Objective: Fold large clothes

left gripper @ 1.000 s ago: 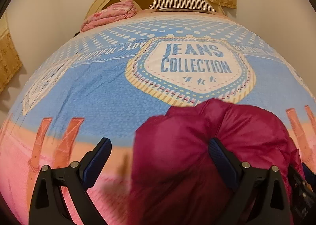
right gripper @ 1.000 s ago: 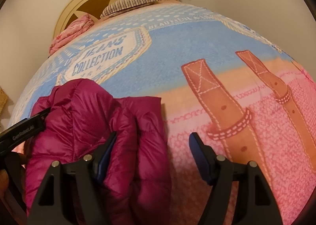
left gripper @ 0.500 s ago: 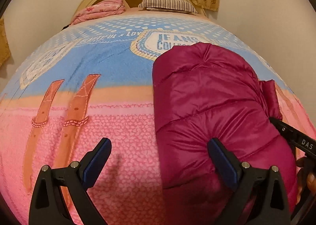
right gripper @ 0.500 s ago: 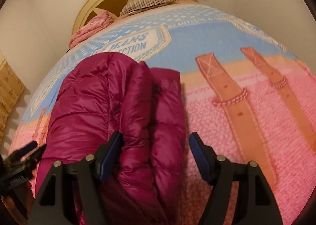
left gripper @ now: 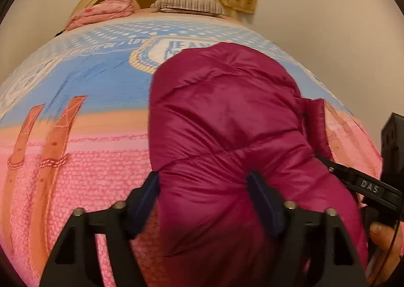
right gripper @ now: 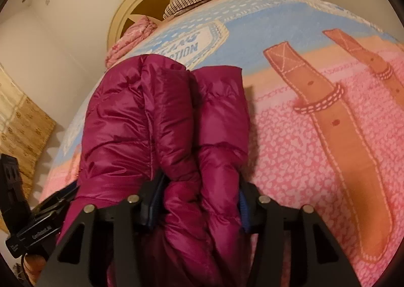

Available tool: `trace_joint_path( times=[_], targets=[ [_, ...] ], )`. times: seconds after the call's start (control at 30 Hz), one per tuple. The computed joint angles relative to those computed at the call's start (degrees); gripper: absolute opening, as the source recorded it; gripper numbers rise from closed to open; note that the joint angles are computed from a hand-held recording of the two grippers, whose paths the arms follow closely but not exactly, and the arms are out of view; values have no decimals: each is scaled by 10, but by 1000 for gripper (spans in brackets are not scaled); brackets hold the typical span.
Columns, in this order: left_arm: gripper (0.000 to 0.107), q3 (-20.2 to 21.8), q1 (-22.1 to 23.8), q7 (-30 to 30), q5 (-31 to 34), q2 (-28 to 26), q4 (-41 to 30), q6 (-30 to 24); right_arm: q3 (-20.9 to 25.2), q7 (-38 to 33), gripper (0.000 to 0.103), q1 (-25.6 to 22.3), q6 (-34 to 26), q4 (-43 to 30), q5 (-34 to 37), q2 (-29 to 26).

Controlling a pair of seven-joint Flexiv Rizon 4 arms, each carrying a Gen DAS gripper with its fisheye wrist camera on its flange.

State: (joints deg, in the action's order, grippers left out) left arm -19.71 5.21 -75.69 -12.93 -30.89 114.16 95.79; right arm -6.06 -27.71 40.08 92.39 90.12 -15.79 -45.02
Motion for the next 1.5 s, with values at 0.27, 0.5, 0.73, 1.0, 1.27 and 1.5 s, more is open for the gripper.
trace_joint_path(
  times=[0.27,0.5,0.73,1.0,1.27,1.5],
  targets=[
    [30,127,-116,-19,16,9,-15,9,-33,-1,30,30,6,5,-3,3],
    [17,176,-152,-33,28,31,-1,25,-74,10,24,65,12,19,-8,13],
    [14,183,-144,-44,35,70,39,71,-78,1,20,79,11,12,-19,20],
    [12,138,-65,-63,48,124,96,95,-52,-12,20,75,-5,-41,-42,7],
    [12,98,28,-94,85,172,147,104,7,-54,20,41,-10,-71,-60,2],
    [12,87,93,-125,123,199,179,114,80,-122,20,-5,-13,-94,-61,-12]
  ],
)
